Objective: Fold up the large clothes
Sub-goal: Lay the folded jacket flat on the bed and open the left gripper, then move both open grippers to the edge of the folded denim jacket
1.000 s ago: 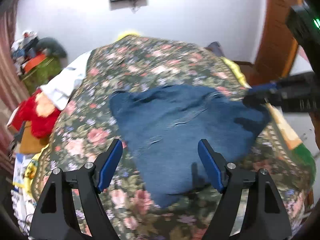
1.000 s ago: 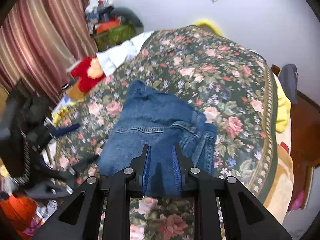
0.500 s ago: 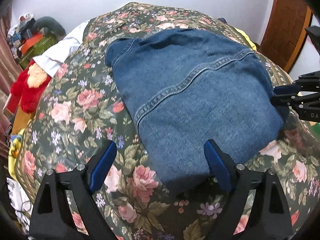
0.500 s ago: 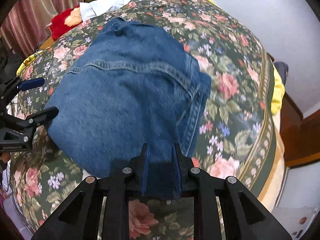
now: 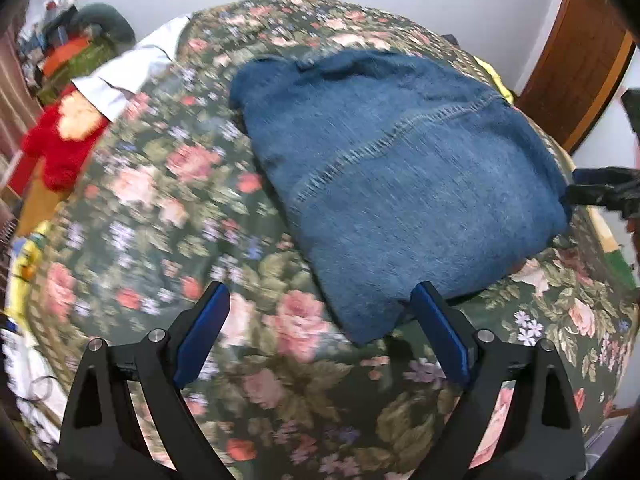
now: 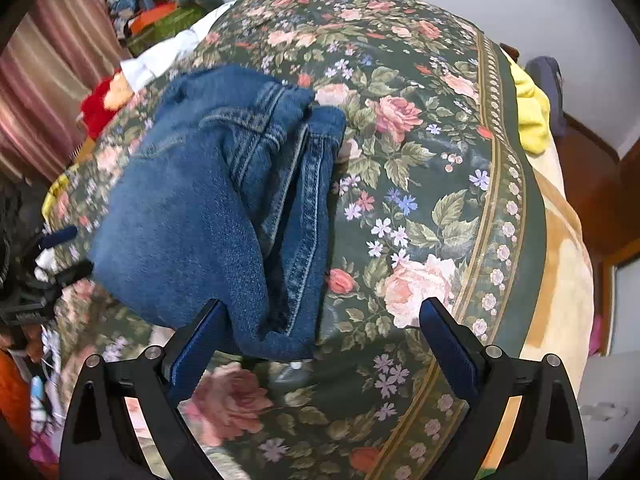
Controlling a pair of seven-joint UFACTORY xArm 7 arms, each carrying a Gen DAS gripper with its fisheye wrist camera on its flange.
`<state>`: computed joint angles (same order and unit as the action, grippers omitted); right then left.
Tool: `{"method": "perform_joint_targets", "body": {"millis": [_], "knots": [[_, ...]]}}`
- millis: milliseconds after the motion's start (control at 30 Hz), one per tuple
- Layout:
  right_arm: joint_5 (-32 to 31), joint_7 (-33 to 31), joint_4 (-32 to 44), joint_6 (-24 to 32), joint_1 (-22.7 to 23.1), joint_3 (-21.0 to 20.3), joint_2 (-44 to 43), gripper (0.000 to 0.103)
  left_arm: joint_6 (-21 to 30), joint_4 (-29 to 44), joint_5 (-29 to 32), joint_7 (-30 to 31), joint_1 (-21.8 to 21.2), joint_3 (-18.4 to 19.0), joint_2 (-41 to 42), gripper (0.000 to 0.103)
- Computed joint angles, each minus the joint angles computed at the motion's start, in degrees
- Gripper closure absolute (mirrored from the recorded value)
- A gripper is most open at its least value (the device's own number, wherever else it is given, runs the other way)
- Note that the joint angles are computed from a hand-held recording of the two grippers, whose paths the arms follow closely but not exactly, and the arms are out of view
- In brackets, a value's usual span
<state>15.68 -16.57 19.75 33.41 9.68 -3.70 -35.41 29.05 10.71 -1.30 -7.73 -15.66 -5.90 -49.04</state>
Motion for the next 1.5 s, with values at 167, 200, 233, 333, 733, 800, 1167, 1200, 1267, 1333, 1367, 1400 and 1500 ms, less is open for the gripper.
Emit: {"method": "perform_joint_targets", "body": {"millis": [167, 200, 233, 333, 733, 800, 1167, 1200, 1267, 1333, 1367, 1400, 1500], "knots": [[6.7, -2.8, 5.2, 0.7, 4.5, -3.0, 1.7, 0.007, -3.6, 5.0, 3.0, 0.4, 4.4, -0.6, 4.3, 0.010], [8.1, -3.4, 6.9, 0.3, 5.4, -3.2, 3.3, 0.007, -5.0, 6.8, 3.4, 0.2, 5.5, -0.7, 6.9, 0.010], [9.1, -3.7, 8.5, -0.1, 5.8, -2.9, 4.9, 0.007, -6.4, 9.0, 3.9, 0.1, 6.5, -0.6, 10.1, 0.010], [11.4, -3.9, 14.0, -1.0, 6.5, -1.6, 11.1, 0.007, -9.1, 15.6, 3.2, 0.9, 6.7, 0.8, 19.9, 0.010], [16.2, -7.8, 29.7, 4.4, -0.9, 3.5, 34.3, 0.006, -10.6, 38.9, 7.8, -8.0, 7.5, 2.8, 52.5, 0.010], [20.0, -10.8, 29.9, 6.0, -2.8, 3.8, 34.9, 0.004, -10.7, 39.9, 6.4, -6.8, 9.1, 1.8, 54.3, 0.009], [21.7, -12.9, 25.8, 7.3, -5.1, 3.6, 28.7, 0.003, -11.1, 29.8, -1.8, 2.0, 9.6, 5.1, 40.2, 0.010], [22.2, -13.1, 25.7, 8.1, -5.1, 3.3, 28.3, 0.003, -10.3, 28.7, -4.5, 5.0, 8.9, 5.9, 38.6, 0.010], [22.9, -14.0, 25.3, 10.3, -5.2, 2.6, 27.1, 0.003, -8.6, 26.1, -10.0, 10.8, 7.2, 7.7, 35.1, 0.010], [23.2, -14.8, 24.7, 11.6, -5.2, 2.2, 26.3, 0.003, -6.5, 23.0, -17.1, 17.5, 4.3, 10.4, 31.5, 0.010], [23.4, -15.1, 24.3, 12.2, -5.1, 2.1, 25.9, 0.003, -5.1, 21.4, -21.5, 21.4, 2.4, 12.2, 29.8, 0.010], [23.8, -15.6, 24.0, 13.1, -5.1, 1.9, 25.7, 0.003, -4.3, 20.4, -23.8, 23.0, 1.7, 12.5, 28.6, 0.010], [25.5, -17.0, 24.1, 15.5, -5.0, 1.6, 26.9, 0.003, -1.5, 17.4, -34.5, 30.0, -2.0, 15.6, 26.0, 0.010]]}}
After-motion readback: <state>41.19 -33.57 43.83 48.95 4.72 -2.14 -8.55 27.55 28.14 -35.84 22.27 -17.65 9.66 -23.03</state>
